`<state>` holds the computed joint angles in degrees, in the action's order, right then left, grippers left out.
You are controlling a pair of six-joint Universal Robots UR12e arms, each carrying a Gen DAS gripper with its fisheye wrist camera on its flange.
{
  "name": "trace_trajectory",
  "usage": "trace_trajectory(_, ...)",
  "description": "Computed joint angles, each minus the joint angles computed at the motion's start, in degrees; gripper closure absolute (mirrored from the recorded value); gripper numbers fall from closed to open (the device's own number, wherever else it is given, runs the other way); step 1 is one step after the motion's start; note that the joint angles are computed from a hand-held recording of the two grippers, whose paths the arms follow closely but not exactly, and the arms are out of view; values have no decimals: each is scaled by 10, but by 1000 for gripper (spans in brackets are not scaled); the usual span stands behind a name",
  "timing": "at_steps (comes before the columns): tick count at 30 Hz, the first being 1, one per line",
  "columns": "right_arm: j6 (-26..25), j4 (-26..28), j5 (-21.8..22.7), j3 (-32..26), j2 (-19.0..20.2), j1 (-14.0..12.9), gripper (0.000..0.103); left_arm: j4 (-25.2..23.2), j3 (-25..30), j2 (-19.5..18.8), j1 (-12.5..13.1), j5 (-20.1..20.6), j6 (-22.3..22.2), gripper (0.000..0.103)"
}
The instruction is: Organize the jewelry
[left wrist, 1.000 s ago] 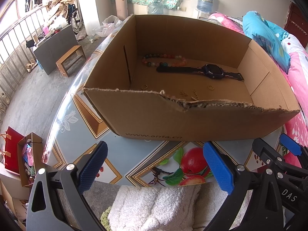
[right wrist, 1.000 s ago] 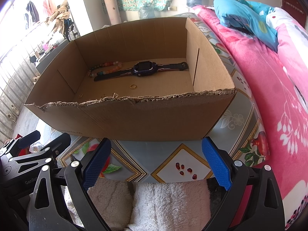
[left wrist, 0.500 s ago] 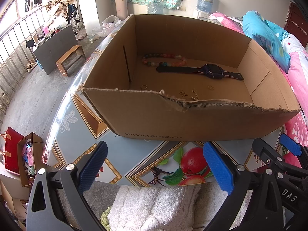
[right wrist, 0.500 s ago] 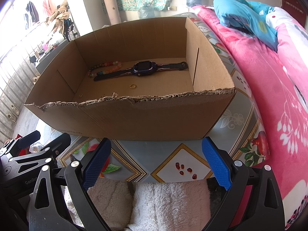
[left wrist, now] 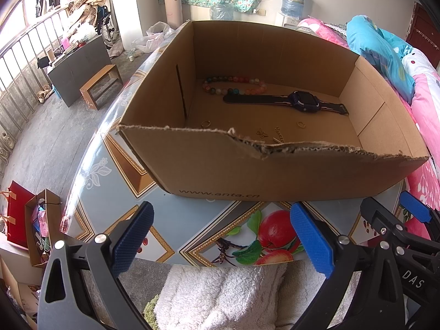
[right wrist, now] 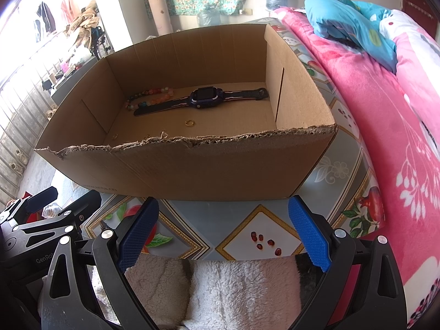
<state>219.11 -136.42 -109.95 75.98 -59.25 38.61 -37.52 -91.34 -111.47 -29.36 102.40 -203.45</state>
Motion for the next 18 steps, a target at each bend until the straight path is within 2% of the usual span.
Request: trace_trajectory(18,1,-2,-1,0,1,1,12,2,-1,0,-5,9,-9,6)
